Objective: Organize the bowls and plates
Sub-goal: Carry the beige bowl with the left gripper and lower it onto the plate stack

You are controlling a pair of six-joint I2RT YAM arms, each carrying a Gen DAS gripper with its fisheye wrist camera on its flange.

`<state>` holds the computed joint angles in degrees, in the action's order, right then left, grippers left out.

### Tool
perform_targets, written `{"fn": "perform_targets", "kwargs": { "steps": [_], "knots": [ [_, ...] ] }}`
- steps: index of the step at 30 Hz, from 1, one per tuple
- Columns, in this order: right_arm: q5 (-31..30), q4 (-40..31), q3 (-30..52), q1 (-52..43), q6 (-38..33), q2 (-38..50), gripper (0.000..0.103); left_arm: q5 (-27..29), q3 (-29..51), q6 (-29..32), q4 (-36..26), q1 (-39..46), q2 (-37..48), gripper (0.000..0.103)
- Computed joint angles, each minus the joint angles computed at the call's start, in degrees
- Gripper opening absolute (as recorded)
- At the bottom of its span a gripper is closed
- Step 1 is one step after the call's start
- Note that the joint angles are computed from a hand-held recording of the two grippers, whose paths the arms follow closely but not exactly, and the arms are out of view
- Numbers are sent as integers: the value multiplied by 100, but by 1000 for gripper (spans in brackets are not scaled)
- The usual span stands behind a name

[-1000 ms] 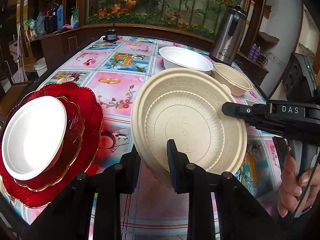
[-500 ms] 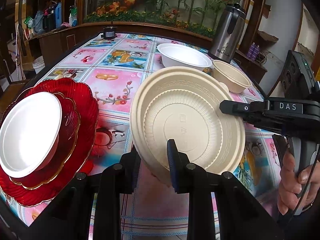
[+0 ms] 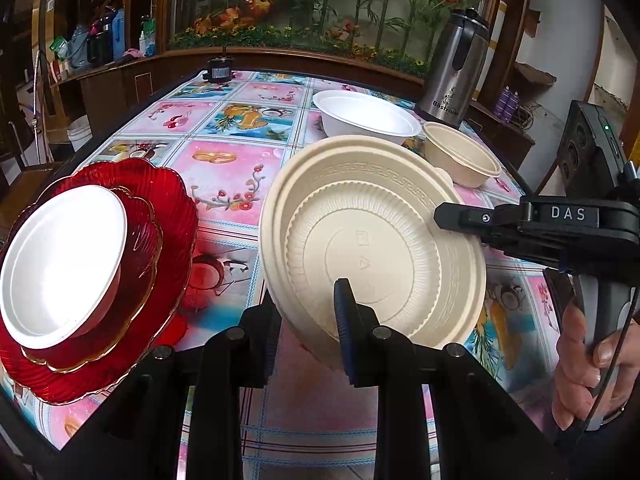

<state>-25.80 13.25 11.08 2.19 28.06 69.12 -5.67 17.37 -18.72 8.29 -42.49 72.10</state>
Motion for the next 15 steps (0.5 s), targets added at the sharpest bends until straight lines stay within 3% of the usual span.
{"fn": "perform_targets", "kwargs": {
  "steps": [15],
  "knots": [
    [-15, 86, 53, -35, -30, 247, 14, -74, -1, -42, 8, -85, -8, 23]
  ]
}}
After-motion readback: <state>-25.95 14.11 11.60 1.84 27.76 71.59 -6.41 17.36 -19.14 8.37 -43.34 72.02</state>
